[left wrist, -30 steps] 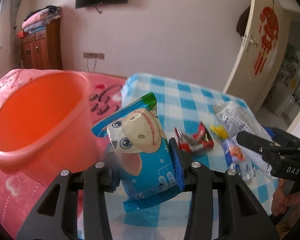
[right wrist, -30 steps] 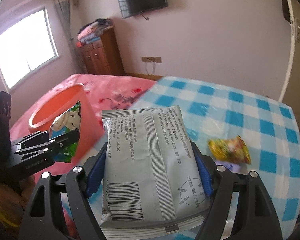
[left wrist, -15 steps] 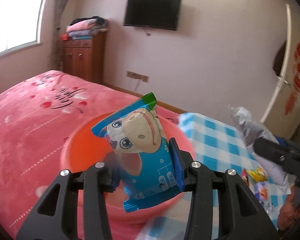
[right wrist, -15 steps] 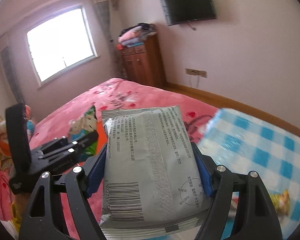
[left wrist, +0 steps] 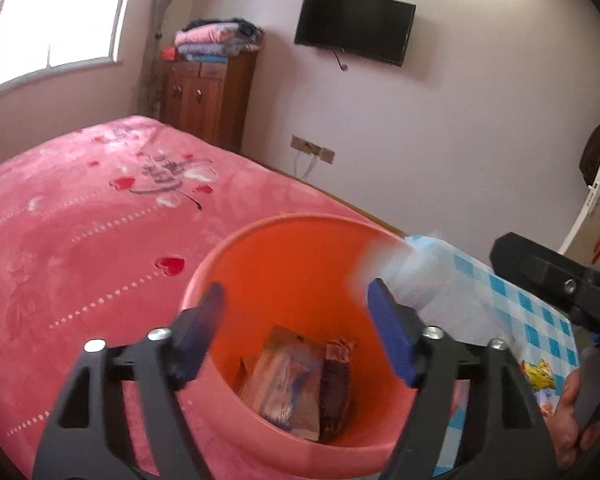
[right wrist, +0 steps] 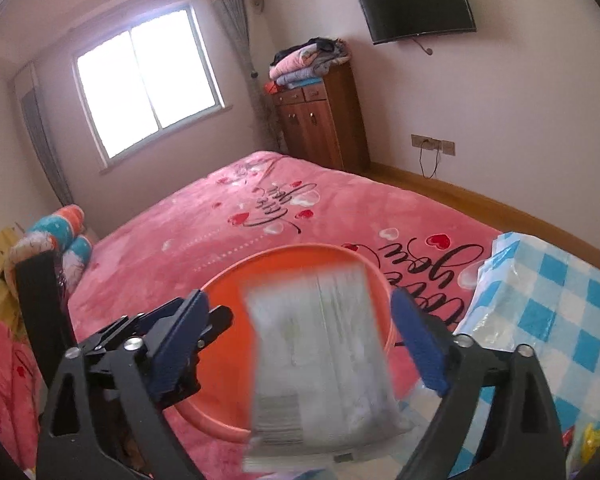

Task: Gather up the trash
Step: 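Carry both held items over the orange bucket and open both grippers, then move both grippers back toward the remaining trash on the table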

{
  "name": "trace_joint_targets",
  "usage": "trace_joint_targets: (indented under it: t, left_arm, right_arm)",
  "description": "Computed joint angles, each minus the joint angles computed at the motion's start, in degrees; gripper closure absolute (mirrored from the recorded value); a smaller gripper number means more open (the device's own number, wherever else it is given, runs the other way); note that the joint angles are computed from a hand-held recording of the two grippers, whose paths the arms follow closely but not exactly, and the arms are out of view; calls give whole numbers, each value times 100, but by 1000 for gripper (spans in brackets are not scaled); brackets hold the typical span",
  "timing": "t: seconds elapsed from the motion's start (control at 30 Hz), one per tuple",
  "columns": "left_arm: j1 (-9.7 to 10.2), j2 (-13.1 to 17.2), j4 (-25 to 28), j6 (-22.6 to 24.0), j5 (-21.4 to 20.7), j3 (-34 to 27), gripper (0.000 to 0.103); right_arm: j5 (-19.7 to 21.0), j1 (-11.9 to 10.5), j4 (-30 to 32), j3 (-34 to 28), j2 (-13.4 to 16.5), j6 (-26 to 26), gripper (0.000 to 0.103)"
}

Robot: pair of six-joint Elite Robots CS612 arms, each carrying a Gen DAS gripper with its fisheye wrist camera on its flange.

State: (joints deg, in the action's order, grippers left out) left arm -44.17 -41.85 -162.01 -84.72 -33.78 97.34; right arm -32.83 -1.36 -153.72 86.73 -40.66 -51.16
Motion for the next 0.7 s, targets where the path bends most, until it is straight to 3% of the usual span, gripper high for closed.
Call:
trace_joint_targets:
  t: [0.17, 0.33, 0.53, 0.7]
  left_arm:
    - [-79, 10, 120, 15, 145, -2, 22]
    - [-174, 55, 61, 118, 433, -15, 19]
    - [-286, 127, 439, 126, 927, -215, 19]
    - [-345, 250, 212, 351, 990, -403, 19]
  right_arm:
    - [73, -160, -478, -17, 121, 600, 9]
    - [-131, -347, -1414, 92, 231, 1170, 9]
    - [-199, -569, -1734, 159, 321, 1406, 9]
    - [-266, -753, -2329, 247, 436, 1684, 9]
